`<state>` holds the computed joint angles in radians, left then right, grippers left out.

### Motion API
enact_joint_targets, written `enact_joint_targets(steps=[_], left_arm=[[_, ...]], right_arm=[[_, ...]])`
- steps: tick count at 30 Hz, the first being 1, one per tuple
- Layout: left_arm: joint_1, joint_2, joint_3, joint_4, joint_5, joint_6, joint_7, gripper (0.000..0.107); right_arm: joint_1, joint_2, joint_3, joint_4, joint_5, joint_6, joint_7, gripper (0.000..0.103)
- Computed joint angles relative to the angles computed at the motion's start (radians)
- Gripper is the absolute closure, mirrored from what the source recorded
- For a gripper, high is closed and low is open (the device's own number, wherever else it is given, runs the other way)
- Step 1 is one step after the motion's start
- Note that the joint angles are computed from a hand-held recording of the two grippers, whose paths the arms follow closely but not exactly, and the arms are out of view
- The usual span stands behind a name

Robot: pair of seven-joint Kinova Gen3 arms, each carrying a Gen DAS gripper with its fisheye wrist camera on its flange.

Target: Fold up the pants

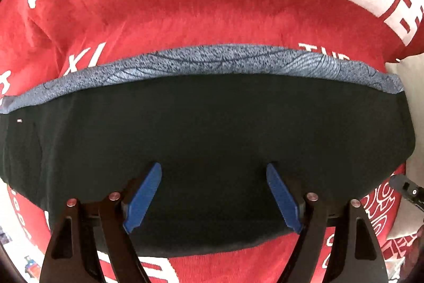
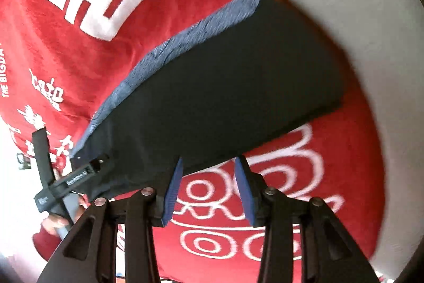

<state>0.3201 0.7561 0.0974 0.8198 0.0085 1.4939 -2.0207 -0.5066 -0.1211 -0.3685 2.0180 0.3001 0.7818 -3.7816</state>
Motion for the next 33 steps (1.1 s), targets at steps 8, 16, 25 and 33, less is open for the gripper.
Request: enact_joint_targets(steps=[8,16,25,33], left_arm=[[0.025,-0.048,0.01,0.14,0.003,-0.095,0.02,0.025],[0.054,-0.06,0.019,0.141,-0.014,-0.099,0.016,0.025],[0.131,-0.006,0.065,-0.022,0.034,-0.074,-0.01,0.025],[0.227,0.002,0.054,0.083,0.059,-0.135,-0.002,0.025]], right_arm=[[0.078,0.075,-0.061,0.043,0.125,-0.134,-0.178,0.058],[-0.056,0.087,0.041,-0.029,0.115,0.004,-0.176,0.094],[0.002,0.071,-0.002,-0.145,0.032,0.223,0.087,0.066],[0.146,0.093,0.086,-0.157,0.006,0.303,0.331,0.071]])
